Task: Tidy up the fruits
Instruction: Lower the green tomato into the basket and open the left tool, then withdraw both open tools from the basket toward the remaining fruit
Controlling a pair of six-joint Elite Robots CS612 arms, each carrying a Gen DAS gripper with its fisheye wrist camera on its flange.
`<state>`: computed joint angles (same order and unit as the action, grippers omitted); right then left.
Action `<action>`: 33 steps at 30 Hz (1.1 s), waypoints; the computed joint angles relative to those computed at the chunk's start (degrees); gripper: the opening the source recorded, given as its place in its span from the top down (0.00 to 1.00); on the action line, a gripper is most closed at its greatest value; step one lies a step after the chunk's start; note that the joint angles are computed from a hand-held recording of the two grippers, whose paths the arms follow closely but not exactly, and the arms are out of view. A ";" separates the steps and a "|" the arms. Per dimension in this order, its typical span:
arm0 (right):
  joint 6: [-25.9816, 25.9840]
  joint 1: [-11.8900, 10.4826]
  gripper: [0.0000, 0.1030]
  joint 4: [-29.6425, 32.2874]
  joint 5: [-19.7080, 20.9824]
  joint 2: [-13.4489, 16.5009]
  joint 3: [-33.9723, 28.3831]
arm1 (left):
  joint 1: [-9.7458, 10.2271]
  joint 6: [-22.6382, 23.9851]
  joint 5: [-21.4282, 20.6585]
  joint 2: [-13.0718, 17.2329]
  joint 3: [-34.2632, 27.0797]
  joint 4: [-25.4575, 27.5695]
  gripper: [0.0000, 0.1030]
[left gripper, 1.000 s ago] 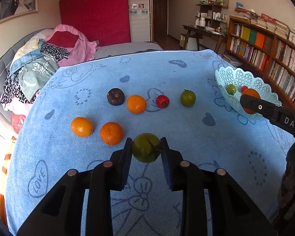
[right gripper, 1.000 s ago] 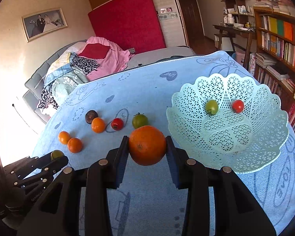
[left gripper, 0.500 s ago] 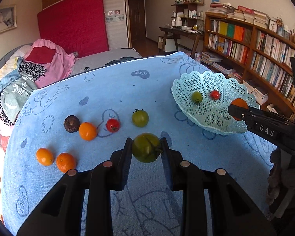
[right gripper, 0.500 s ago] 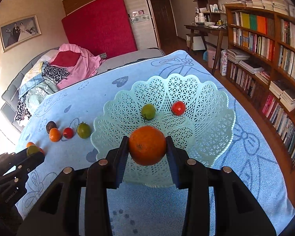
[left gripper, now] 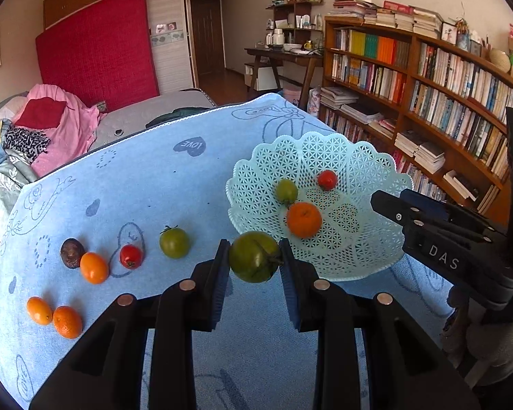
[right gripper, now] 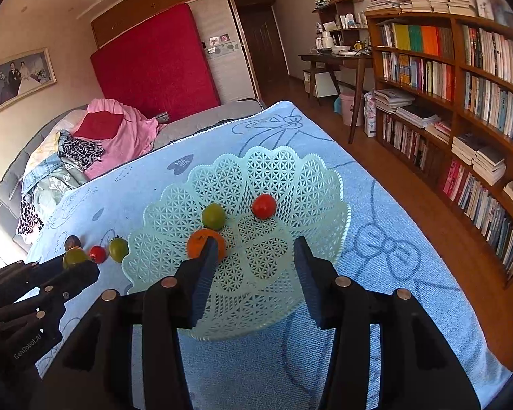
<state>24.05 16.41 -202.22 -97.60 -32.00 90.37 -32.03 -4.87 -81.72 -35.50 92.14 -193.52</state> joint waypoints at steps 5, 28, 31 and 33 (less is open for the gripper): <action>0.55 -0.29 0.54 -0.76 -0.01 -0.13 0.49 | -0.38 0.81 -1.74 0.90 -2.13 1.62 0.72; 0.57 -0.14 0.45 -2.17 -0.35 -0.49 0.93 | -0.44 -3.44 3.22 1.05 -2.29 2.54 0.26; -0.02 0.18 0.44 -2.32 -0.77 -0.52 0.83 | -0.30 -4.35 4.45 0.94 -1.81 2.35 0.18; -0.31 0.39 0.44 -2.52 -0.86 -0.57 0.78 | -0.13 -5.09 4.97 0.79 -1.50 2.27 0.18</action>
